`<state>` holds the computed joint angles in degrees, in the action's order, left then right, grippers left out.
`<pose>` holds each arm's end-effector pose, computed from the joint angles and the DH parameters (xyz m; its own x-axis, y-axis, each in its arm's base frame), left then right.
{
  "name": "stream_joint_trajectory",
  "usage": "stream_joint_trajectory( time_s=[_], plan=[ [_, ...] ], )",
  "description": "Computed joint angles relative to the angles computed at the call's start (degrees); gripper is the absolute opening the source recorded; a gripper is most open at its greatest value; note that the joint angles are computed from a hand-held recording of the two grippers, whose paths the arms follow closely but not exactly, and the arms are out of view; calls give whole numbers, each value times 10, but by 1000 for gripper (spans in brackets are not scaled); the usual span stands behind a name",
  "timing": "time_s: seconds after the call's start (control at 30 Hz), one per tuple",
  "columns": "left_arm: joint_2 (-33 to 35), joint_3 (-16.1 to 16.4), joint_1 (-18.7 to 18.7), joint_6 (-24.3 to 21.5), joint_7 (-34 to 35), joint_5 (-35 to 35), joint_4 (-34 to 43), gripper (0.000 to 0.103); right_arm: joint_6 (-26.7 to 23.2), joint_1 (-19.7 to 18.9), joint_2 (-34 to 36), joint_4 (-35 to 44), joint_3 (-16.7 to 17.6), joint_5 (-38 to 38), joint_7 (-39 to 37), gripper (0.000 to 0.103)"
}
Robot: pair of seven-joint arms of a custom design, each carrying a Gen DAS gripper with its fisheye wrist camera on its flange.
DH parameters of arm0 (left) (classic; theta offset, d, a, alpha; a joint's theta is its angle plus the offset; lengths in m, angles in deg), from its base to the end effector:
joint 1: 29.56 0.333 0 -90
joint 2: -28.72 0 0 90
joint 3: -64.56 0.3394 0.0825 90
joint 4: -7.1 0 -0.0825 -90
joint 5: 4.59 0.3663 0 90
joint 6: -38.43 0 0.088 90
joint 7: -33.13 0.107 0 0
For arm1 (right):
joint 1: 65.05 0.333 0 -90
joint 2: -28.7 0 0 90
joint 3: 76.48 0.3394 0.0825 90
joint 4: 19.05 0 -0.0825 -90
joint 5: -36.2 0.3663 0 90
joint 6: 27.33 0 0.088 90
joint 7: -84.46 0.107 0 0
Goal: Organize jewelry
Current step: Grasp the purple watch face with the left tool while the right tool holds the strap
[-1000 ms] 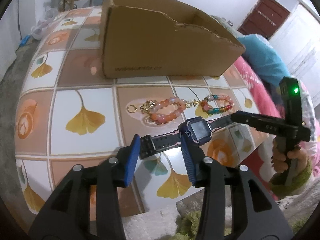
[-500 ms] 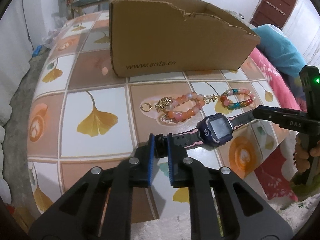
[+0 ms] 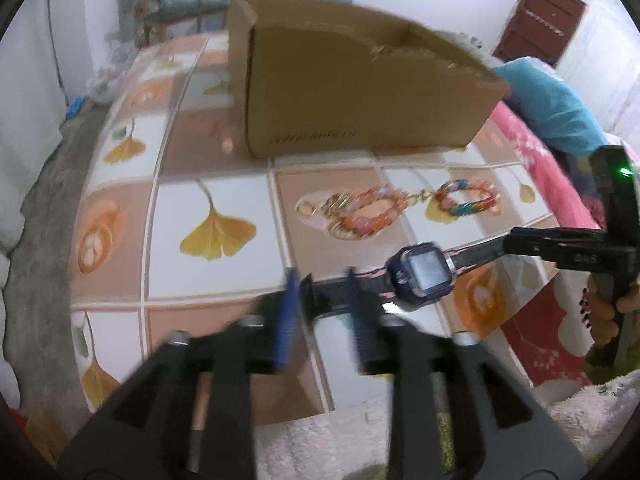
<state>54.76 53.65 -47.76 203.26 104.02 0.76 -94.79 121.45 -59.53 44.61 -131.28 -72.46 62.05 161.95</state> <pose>0.6156 -0.3261 0.4139 -0.2676 -0.9409 0.2076 -0.8137 0.1052 -0.5717 0.6234 0.0929 0.4050 0.0851 -0.9528 -0.2914 -0.9365 0.0234 -0.3500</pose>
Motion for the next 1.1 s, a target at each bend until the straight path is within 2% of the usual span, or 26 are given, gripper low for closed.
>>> stream_joint_trajectory(
  time_s=[0.03, 0.1, 0.17, 0.2, 0.27, 0.5, 0.63, 0.7, 0.77, 0.93, 1.1],
  plan=[
    [-3, -8, 5, 13, 14, 1, -5, 42, -1, -2, 0, 1, 1, 5, -2, 37],
    [-4, -49, 34, 24, 70, -19, -8, 50, 0, -5, 2, 2, 3, 15, -4, 37],
    [6, -112, 77, 14, 161, -58, 5, 56, 1, -6, 4, 5, 4, 19, -5, 37],
    [13, -129, 85, 4, 194, -71, 14, 58, 0, -6, 5, 6, 4, 21, -6, 37],
    [31, -140, 82, -26, 245, -76, 43, 58, -1, -6, 9, 10, 4, 23, -7, 37],
    [83, -110, 38, -96, 327, -96, 121, 57, 7, -15, 5, 3, 10, 55, -21, 37],
    [89, -75, 7, -105, 320, -91, 135, 57, 2, -22, 5, 5, 11, 74, -43, 37],
    [92, -56, -9, -105, 300, -81, 140, 51, -1, -23, 9, 12, 11, 78, -50, 37],
    [89, -48, -15, -98, 290, -73, 134, 52, -5, -26, 13, 18, 11, 84, -57, 37],
    [86, -58, -8, -108, 288, -78, 132, 49, -5, -29, 15, 21, 11, 95, -69, 37],
    [93, -48, -19, -118, 279, -63, 149, 50, -1, -29, 15, 20, 12, 108, -75, 37]
  ],
)
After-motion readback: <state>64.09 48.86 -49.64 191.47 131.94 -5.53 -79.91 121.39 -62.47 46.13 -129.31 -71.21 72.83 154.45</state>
